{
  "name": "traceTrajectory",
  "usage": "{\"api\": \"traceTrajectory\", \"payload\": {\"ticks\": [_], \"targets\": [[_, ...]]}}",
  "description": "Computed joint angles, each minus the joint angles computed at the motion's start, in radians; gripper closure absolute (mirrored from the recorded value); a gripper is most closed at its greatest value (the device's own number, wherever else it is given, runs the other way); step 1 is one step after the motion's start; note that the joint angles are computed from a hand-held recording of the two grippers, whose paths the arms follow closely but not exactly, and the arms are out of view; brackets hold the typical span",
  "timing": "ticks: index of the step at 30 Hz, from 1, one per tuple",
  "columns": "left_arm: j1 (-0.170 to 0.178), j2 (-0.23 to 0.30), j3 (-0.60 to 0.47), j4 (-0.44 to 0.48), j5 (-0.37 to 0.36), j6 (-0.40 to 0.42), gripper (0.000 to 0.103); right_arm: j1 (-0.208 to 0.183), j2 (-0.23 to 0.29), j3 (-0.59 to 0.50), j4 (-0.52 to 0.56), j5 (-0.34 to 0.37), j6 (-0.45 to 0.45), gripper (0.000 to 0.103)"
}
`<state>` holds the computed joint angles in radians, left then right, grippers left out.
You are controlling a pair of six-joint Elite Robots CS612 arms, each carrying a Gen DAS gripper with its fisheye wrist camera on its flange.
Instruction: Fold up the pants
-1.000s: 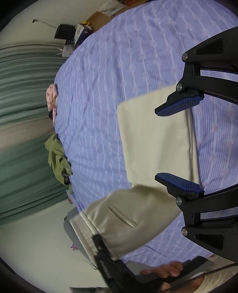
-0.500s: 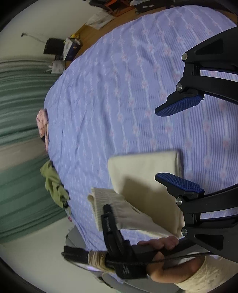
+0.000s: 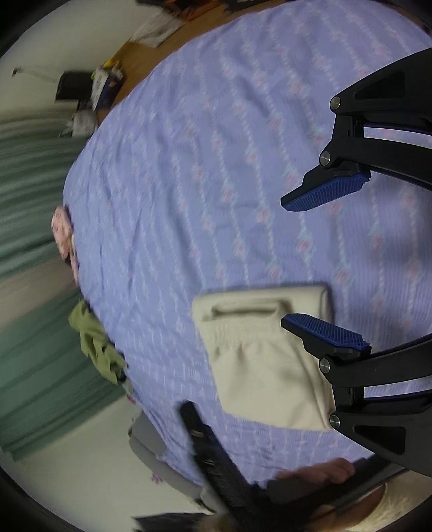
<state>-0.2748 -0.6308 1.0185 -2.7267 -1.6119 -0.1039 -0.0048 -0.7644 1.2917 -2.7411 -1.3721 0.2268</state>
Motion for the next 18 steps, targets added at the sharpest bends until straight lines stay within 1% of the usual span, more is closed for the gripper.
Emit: {"api": "traceTrajectory", "payload": {"ticks": [2,3,5,6,9,10,11,12,13,16,18], "targets": [[0.017,-0.013,0.029,0.021,0.043,0.012,0.030,0.006,0.027,-0.041,-0.003,0.032,-0.025,0.038],[0.025,-0.016,0.038,0.033,0.051,0.008,0.030,0.012,0.050,-0.074,-0.001,0.050,-0.044,0.038],[0.044,-0.017,0.055,0.066,0.078,-0.013,0.030,0.022,0.081,-0.121,0.016,0.059,-0.068,0.038],[0.050,-0.016,0.062,0.076,0.087,-0.021,0.030,0.029,0.111,-0.166,0.043,0.071,-0.089,0.038],[0.064,-0.012,0.085,0.084,0.117,-0.030,0.031,0.041,0.180,-0.275,0.135,0.083,-0.116,0.038],[0.066,-0.007,0.086,0.090,0.129,-0.026,0.031,0.046,0.206,-0.315,0.169,0.077,-0.117,0.039],[0.067,-0.004,0.091,0.089,0.142,-0.018,0.032,0.050,0.231,-0.356,0.205,0.075,-0.115,0.042],[0.070,-0.003,0.100,0.083,0.150,-0.011,0.032,0.051,0.246,-0.378,0.220,0.079,-0.111,0.047],[0.070,-0.001,0.103,0.084,0.159,-0.009,0.032,0.053,0.268,-0.414,0.244,0.089,-0.103,0.048],[0.074,0.011,0.100,0.099,0.189,-0.024,0.041,0.056,0.317,-0.492,0.288,0.109,-0.083,0.048],[0.080,0.021,0.090,0.124,0.174,-0.050,0.043,0.056,0.345,-0.539,0.308,0.128,-0.057,0.048]]}}
